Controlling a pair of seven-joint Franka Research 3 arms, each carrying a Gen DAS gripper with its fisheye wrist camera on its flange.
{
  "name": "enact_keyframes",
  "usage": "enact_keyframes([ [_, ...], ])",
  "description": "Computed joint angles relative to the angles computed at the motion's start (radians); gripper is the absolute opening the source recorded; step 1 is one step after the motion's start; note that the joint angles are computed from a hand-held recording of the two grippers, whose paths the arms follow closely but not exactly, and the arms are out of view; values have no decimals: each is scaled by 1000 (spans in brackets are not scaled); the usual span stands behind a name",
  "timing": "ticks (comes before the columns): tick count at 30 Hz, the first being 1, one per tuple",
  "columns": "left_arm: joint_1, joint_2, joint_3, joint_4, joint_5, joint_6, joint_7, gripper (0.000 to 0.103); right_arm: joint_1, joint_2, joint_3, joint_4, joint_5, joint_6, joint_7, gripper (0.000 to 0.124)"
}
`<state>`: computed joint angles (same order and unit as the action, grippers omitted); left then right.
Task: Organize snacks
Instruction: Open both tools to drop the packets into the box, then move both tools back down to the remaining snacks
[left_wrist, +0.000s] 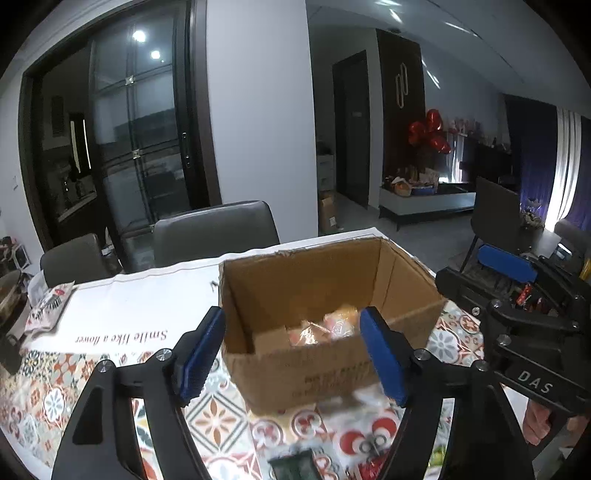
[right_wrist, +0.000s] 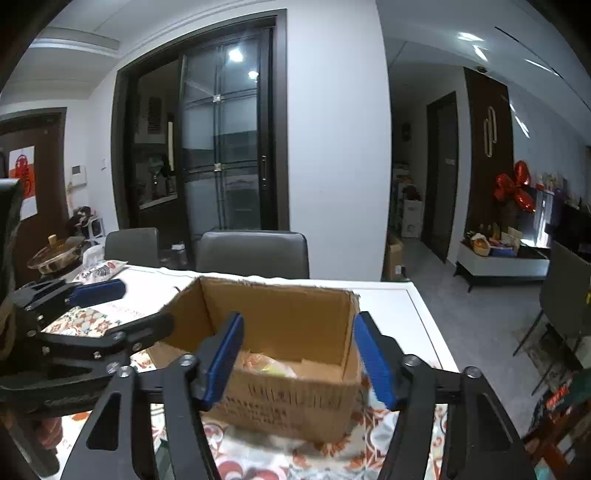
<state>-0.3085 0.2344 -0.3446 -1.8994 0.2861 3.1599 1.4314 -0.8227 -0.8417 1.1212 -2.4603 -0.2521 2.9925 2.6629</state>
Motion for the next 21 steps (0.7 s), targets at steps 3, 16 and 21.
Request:
enact_keyframes([
  [3,53,-69,-43,-96,-55,31,8,81,50,-11,-15,-13,5,-42,11,77],
  [16,172,-303,-170,-337,-565,1,386,82,245,64,-57,-13,-43,-105,79,79],
  [21,148,-366,-115,-432,-491,25,340,82,276,134,-44,-1,-75,-123,107,79],
])
